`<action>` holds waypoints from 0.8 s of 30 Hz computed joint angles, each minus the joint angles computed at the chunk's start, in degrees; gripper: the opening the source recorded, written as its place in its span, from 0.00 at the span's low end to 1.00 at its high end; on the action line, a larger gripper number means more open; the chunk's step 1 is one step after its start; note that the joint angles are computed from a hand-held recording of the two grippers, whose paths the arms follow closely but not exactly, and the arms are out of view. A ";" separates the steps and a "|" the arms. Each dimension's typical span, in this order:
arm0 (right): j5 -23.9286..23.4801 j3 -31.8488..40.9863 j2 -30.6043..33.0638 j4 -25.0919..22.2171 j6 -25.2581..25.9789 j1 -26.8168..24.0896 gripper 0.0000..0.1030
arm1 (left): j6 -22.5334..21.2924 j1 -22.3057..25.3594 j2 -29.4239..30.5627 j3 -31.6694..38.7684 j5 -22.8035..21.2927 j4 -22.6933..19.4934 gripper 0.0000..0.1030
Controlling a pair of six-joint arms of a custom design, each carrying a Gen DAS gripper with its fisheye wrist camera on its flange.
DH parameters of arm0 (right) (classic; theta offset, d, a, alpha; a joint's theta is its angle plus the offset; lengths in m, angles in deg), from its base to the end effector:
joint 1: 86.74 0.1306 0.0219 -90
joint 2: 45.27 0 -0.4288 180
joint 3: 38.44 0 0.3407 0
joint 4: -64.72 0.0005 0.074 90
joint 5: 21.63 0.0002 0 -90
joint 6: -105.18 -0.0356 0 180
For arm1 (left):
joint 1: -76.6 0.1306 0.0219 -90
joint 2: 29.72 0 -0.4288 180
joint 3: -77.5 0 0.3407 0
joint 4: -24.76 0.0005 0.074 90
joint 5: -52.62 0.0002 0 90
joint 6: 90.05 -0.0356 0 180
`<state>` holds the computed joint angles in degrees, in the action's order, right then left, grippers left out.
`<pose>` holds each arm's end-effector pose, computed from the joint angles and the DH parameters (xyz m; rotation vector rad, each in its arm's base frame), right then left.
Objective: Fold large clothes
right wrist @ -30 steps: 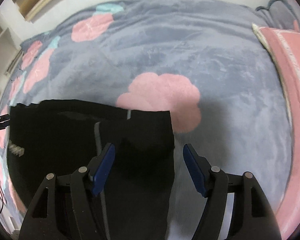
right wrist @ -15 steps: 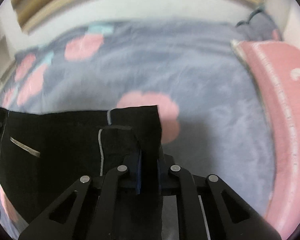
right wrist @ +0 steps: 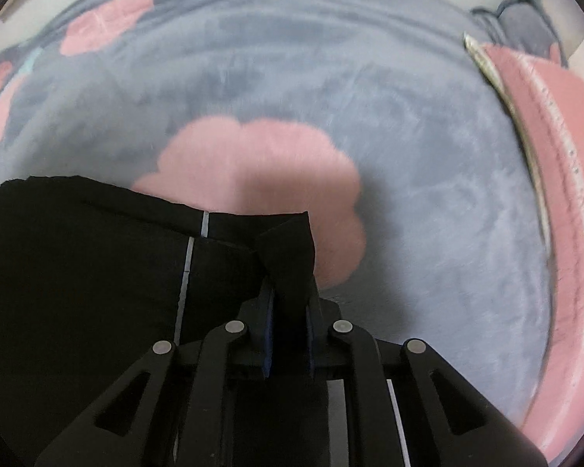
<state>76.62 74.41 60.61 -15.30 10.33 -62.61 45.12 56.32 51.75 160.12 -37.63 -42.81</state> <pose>0.4669 0.2030 0.4798 -0.4421 2.7836 -0.0917 0.3212 -0.1191 0.4610 -0.5996 2.7112 -0.3082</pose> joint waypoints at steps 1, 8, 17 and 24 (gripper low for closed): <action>0.31 0.37 0.35 -0.66 -0.36 -0.06 0.19 | 0.22 0.71 0.17 0.09 1.14 0.05 0.18; 2.75 2.78 -4.95 -3.69 -0.45 0.29 0.38 | -2.02 0.35 -5.96 4.62 -2.70 -4.11 0.28; -4.86 1.33 -15.46 -6.20 -8.34 5.55 0.62 | 8.52 -12.02 -11.15 11.65 -12.68 -14.19 0.37; -8.13 -2.63 -16.94 -3.50 -16.15 17.49 0.62 | 16.51 -33.21 -3.82 15.96 -15.07 -8.61 0.37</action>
<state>68.49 71.78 43.66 -18.80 -5.82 -45.12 61.63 23.11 47.93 176.08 -52.70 -51.42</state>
